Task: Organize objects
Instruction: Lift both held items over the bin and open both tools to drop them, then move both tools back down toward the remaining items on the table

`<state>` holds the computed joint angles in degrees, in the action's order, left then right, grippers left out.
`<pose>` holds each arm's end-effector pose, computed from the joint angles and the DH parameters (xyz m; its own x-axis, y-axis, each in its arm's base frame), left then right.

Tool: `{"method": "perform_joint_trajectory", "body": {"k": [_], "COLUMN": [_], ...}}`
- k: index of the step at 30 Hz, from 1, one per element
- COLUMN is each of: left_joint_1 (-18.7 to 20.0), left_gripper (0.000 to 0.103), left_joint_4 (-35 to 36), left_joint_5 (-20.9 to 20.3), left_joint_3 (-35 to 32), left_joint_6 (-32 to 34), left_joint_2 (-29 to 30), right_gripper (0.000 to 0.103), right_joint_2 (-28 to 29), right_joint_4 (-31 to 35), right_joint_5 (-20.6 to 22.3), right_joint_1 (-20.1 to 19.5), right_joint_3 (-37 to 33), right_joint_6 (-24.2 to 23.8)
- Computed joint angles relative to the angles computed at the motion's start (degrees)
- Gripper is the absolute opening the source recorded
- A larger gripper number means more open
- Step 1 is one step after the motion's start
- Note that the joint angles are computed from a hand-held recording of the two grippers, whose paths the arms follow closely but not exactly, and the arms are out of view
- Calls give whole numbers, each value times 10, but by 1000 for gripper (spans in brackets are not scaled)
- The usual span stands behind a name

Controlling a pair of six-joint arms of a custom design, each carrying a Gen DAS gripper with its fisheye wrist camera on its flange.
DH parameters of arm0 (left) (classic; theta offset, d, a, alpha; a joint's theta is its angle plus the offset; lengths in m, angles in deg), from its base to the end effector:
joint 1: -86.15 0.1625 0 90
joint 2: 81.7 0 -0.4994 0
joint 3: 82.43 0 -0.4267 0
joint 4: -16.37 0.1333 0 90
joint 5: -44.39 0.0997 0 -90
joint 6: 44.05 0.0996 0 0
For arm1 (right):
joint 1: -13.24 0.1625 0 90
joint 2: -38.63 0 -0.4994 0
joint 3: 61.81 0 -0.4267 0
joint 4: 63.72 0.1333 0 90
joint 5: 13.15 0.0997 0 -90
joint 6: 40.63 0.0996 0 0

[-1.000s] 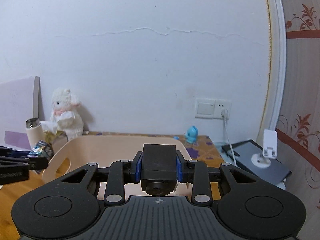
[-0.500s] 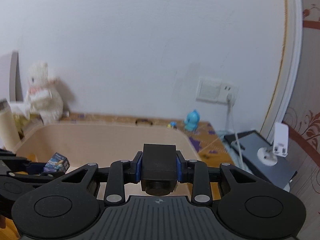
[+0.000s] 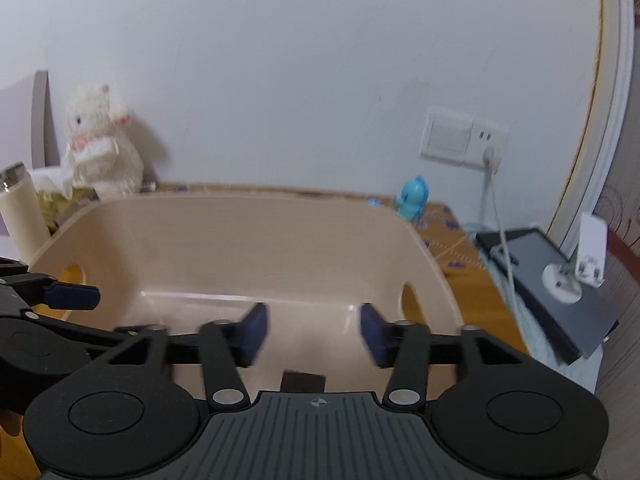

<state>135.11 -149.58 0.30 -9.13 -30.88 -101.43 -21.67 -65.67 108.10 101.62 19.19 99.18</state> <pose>-0.3984 -0.7696 -0.0383 -0.5475 0.4029 -0.7334 0.7516 0.6220 -0.2194 0.0619 -0.6972 0.3237 -0.6481 0.1862 0.7385 -0.5356 0.5779 -0.6158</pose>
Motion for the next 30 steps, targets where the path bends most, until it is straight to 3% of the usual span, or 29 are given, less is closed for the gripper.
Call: {"method": "perform_joint_trajectory", "body": {"k": [5, 18, 30], "left_joint_1": [-14, -46, -41], "left_gripper": [80, 82, 82], "left_joint_4": [-51, -118, -127], "left_joint_5": [-5, -5, -17], "left_joint_3": [45, 197, 312], "left_joint_6": [-4, -33, -83], "left_joint_2": [-30, -112, -151], "right_gripper": [72, 86, 88], "right_joint_2": [-36, -125, -142], "right_joint_4": [-53, -120, -113], "right_joint_5": [8, 21, 42], "right_joint_1": [19, 46, 26], "right_joint_3": [47, 181, 253], "right_joint_6": [-19, -14, 22]}}
